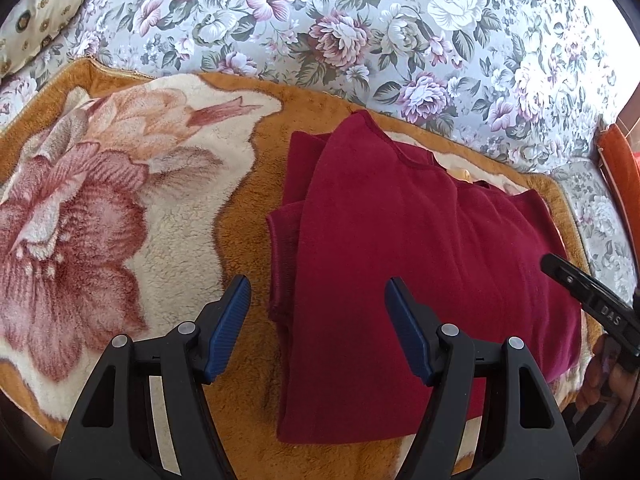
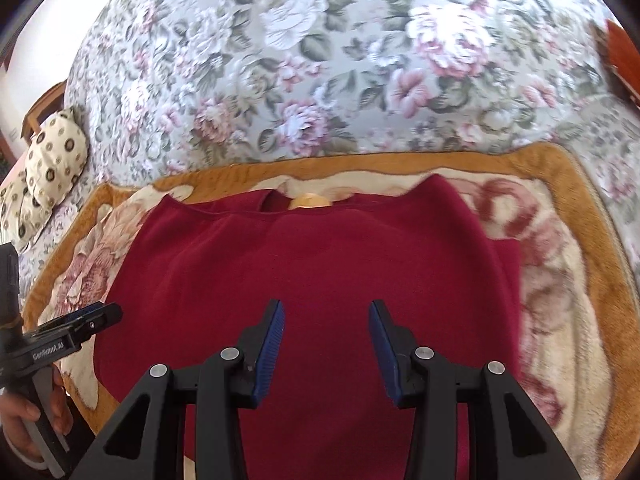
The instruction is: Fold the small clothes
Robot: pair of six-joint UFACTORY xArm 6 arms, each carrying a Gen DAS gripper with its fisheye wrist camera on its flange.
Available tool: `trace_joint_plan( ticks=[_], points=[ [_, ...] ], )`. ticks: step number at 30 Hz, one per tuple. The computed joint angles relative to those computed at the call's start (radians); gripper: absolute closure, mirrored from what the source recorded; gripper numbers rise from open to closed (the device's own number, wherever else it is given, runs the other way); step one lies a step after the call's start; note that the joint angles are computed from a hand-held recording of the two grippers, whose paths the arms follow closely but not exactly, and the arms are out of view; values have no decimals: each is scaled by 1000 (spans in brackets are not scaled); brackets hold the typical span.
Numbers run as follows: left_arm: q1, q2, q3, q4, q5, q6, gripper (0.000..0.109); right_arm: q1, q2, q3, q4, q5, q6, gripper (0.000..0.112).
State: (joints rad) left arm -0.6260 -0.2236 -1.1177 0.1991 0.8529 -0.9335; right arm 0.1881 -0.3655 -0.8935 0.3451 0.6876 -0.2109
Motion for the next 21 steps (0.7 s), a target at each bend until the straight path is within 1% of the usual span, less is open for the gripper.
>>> trace_joint_plan(
  ticks=[3, 7, 12, 14, 17, 19, 21],
  points=[
    [5, -12, 11, -5, 1, -7, 39, 39, 41, -36, -8, -6, 18, 71],
    [2, -49, 46, -16, -2, -19, 39, 91, 101, -105, 67, 5, -15, 71],
    [-26, -90, 100, -18, 0, -41, 39, 181, 188, -193, 55, -18, -27, 71],
    [-32, -96, 114, -22, 1, -39, 39, 217, 251, -252, 75, -7, -51, 71],
    [-35, -101, 137, -35, -20, -38, 39, 248, 343, -338, 127, 19, -91, 71],
    [-32, -105, 153, -45, -41, -42, 38, 274, 427, -415, 101, 37, -59, 71],
    [-28, -106, 163, -54, -54, -49, 34, 293, 513, -491, 84, 63, -35, 71]
  ],
)
